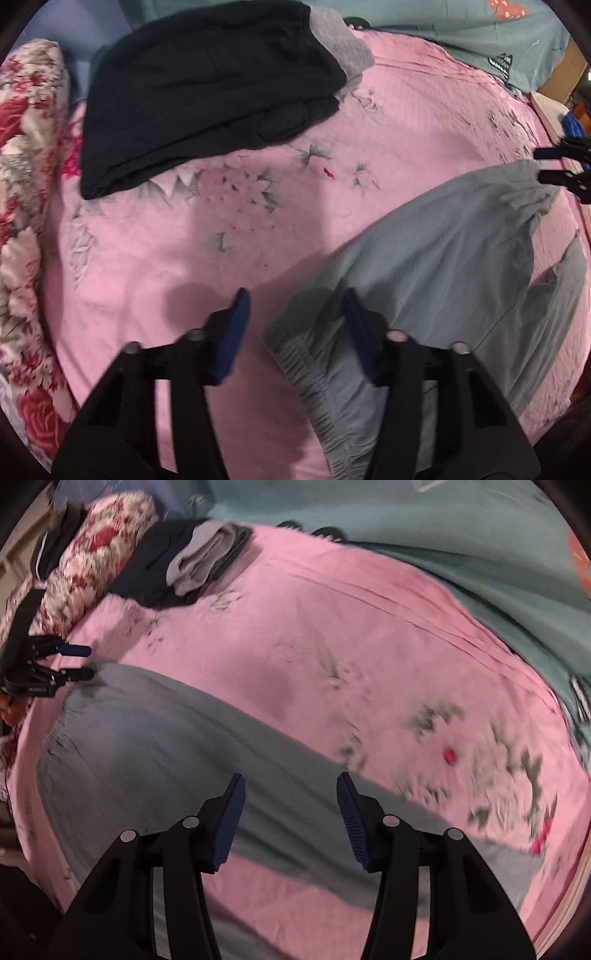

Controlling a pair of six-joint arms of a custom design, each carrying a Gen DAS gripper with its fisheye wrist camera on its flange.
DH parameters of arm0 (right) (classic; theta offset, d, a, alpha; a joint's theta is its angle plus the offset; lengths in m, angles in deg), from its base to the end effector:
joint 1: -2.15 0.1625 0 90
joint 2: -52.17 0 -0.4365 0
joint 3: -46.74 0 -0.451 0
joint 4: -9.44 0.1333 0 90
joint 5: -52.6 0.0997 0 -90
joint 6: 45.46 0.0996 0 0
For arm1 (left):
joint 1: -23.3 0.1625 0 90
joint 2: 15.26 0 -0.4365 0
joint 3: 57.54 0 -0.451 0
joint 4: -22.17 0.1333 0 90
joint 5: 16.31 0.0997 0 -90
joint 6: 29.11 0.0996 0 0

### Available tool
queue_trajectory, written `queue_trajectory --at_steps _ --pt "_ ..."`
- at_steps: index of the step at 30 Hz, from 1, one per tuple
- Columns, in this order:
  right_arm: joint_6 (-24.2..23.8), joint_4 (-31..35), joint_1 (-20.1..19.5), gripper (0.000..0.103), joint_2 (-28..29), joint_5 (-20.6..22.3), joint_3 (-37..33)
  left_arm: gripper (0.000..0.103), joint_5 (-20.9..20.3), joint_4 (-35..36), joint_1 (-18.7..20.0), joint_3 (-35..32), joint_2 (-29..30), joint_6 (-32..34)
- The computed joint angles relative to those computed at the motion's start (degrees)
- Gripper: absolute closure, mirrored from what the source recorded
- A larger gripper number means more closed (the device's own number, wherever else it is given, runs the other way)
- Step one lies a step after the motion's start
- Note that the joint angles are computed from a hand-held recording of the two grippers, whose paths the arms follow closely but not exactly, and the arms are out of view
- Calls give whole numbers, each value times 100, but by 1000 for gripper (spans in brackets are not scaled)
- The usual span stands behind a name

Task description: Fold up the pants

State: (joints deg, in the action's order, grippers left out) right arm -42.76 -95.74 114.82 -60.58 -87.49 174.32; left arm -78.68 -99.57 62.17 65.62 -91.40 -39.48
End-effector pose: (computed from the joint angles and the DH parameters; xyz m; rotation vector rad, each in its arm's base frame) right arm 0.1941 -0.3170 0.3863 0.3919 -2.2448 0.2406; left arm -0.2649 -0.4441 0.1449 0.9837 2.4023 -0.0271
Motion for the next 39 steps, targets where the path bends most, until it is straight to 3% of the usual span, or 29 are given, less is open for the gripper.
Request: queue_trajectory --at_steps 4,8,13,15,17,18,22,25,31,39 --pt "-403 -145 -311 52 468 167 -146 67 -300 110 172 -92 73 345" --pt "-682 -2 -481 59 734 112 -209 60 -350 176 242 -153 159 621" --pt "-1117 53 -529 66 788 83 -156 59 -418 136 255 -191 255 968" --pt "-1196 168 -512 89 795 188 -170 67 -344 107 181 -207 349 1132" --pt "-1250 175 -448 99 801 86 -129 85 -377 114 167 -247 399 1230" --pt "-1202 195 -442 101 788 93 -126 91 -383 92 165 -266 420 1266" --pt "-1149 -41 -253 102 538 115 -85 95 -292 -44 91 -256 374 1352" --pt "-914 111 131 102 322 186 -157 95 -287 -134 -12 -171 123 1309" --pt "-26 1355 1367 102 85 220 -365 96 -301 31 -527 184 -728 1123" --pt "1468 2995 2692 102 -122 1102 42 96 -584 1417 -1425 972 -2337 329"
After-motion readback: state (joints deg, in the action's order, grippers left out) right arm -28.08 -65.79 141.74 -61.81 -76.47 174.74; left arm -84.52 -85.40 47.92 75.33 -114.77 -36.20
